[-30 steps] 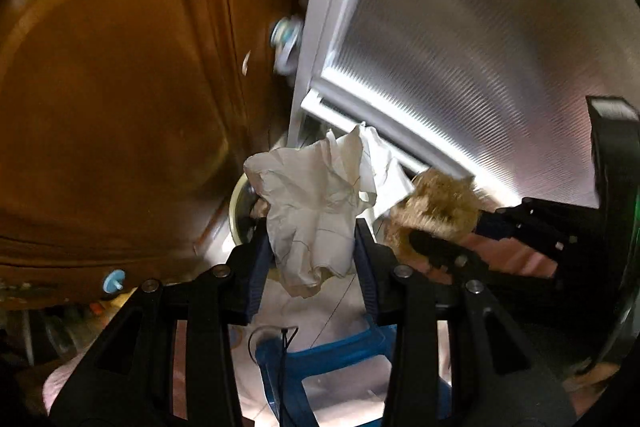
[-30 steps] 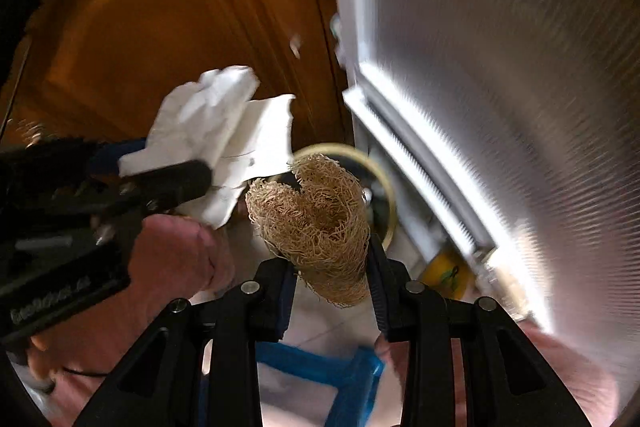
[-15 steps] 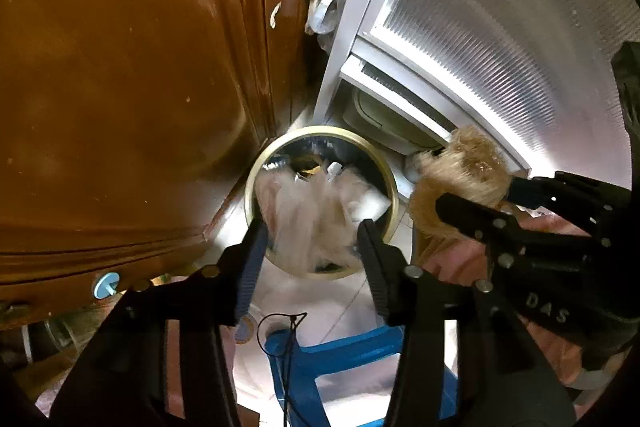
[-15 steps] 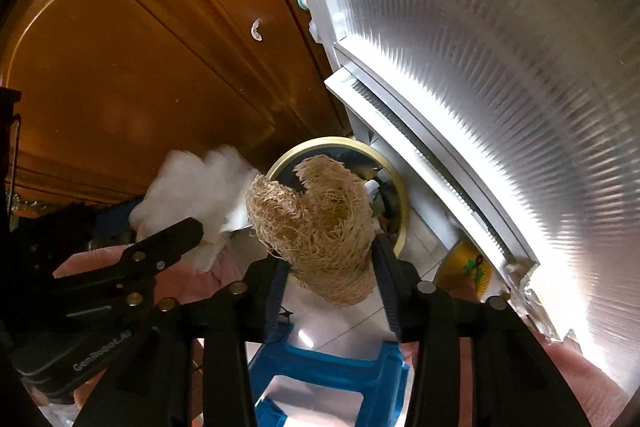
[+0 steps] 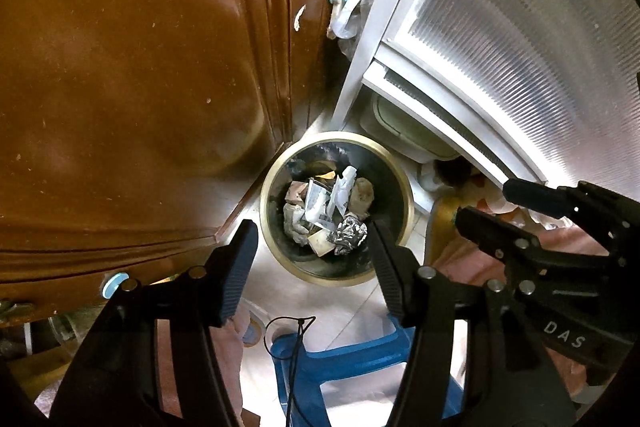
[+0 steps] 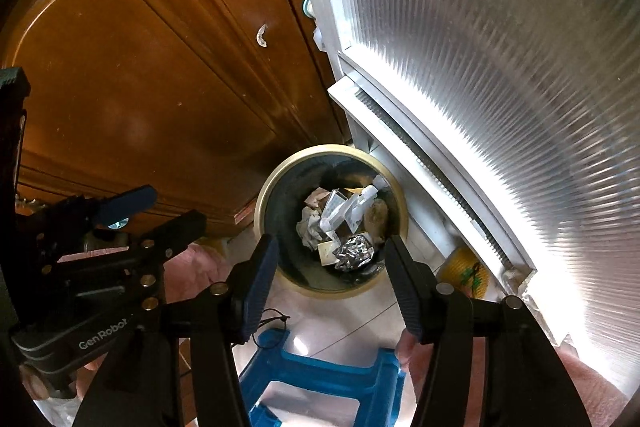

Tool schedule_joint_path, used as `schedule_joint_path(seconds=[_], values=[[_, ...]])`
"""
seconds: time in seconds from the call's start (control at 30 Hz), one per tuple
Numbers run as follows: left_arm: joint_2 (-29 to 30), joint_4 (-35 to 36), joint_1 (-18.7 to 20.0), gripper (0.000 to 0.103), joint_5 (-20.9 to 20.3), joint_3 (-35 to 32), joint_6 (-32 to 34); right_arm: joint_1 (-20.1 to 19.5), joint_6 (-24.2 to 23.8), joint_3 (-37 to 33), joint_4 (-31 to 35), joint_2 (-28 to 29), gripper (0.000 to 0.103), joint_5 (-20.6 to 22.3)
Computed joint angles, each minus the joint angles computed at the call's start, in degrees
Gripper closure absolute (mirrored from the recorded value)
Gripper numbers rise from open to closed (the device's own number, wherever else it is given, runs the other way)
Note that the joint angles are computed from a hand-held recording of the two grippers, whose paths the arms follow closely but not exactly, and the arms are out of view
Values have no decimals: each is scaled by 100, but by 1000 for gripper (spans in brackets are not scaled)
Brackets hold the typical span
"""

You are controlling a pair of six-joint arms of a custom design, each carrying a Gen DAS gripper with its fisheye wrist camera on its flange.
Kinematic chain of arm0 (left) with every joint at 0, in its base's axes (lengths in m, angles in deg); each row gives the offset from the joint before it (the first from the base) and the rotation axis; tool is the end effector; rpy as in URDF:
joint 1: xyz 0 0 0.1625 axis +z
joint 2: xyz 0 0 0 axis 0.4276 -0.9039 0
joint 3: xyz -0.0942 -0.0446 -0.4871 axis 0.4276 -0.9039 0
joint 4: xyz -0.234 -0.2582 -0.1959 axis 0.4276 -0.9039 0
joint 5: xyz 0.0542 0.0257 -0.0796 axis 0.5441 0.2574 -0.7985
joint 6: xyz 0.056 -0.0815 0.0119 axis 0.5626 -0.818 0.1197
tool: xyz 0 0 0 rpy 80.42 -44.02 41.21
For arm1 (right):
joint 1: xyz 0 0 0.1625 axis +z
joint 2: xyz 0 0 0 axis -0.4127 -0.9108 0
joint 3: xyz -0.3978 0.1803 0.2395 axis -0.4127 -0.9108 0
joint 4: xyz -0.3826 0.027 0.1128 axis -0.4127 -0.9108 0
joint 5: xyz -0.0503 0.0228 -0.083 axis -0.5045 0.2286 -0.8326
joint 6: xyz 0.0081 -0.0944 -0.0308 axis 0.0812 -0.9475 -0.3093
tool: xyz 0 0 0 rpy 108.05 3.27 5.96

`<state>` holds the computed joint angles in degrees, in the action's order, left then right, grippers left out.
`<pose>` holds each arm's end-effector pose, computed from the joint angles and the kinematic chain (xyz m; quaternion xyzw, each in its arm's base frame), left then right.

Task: Collect trash
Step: 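Open the right gripper over the bin while the left releases the tissue paper, then raise both tools back up to the counter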

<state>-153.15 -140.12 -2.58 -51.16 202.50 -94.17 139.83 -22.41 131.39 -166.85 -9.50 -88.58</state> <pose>-0.1302 -0.2488 0.1421 -0.0793 0.9229 -0.1495 0.3457 0.2345 -0.3072 0.0038 0.2129 -0.9316 -0.0239 0.2936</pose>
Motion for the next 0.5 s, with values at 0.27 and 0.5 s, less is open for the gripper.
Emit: schedule_joint_path(seconds=[0.27,0.5], values=[[152,41,-45,49,-18,-26,67,16,-7,-35,36,40,46,-72],[125,391,-152,49,-69,-88,-42,118,-86,1,-56,29,46,-223]])
